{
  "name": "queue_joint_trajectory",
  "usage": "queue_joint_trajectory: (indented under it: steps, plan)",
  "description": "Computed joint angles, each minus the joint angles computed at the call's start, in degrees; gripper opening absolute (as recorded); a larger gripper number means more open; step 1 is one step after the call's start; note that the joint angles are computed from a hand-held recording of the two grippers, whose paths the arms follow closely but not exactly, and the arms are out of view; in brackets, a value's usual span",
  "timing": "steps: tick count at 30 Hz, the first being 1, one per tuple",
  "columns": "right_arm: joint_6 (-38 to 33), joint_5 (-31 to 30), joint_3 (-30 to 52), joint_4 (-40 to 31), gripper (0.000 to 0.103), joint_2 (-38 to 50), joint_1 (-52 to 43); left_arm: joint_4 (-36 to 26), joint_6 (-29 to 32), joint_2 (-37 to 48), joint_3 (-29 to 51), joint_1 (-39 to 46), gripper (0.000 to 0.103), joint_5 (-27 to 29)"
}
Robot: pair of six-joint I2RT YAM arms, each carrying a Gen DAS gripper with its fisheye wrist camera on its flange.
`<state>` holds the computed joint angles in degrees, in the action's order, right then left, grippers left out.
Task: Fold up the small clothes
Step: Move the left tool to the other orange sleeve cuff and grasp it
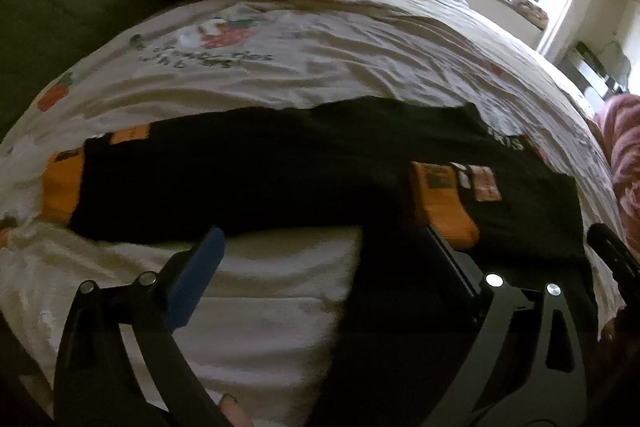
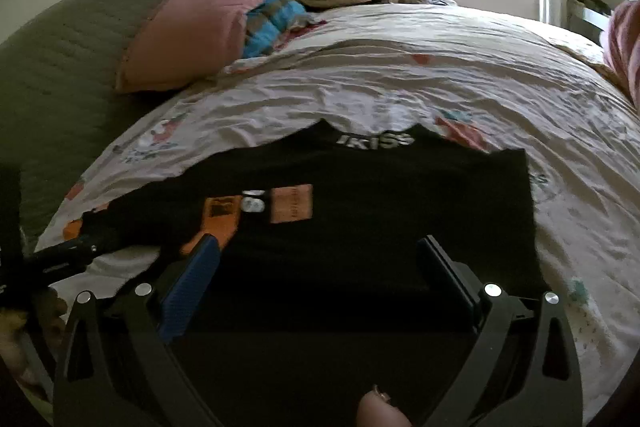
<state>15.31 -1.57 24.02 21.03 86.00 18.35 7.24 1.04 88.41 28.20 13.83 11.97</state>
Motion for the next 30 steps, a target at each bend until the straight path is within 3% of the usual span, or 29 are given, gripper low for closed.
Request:
queue_joint_trajectory:
  steps: [15, 30]
  plan:
    - [1.73, 5.79, 7.31, -2.31, 0.098, 4.28, 13.68, -1.09, 3.33, 3.39, 2.18, 16.21, 0.092, 3.64]
    - [1.48, 8.57, 15.07, -4.15, 0.098, 10.87, 22.59, 0.64, 2.38, 12.21, 7.89, 24.63, 0.092, 6.15]
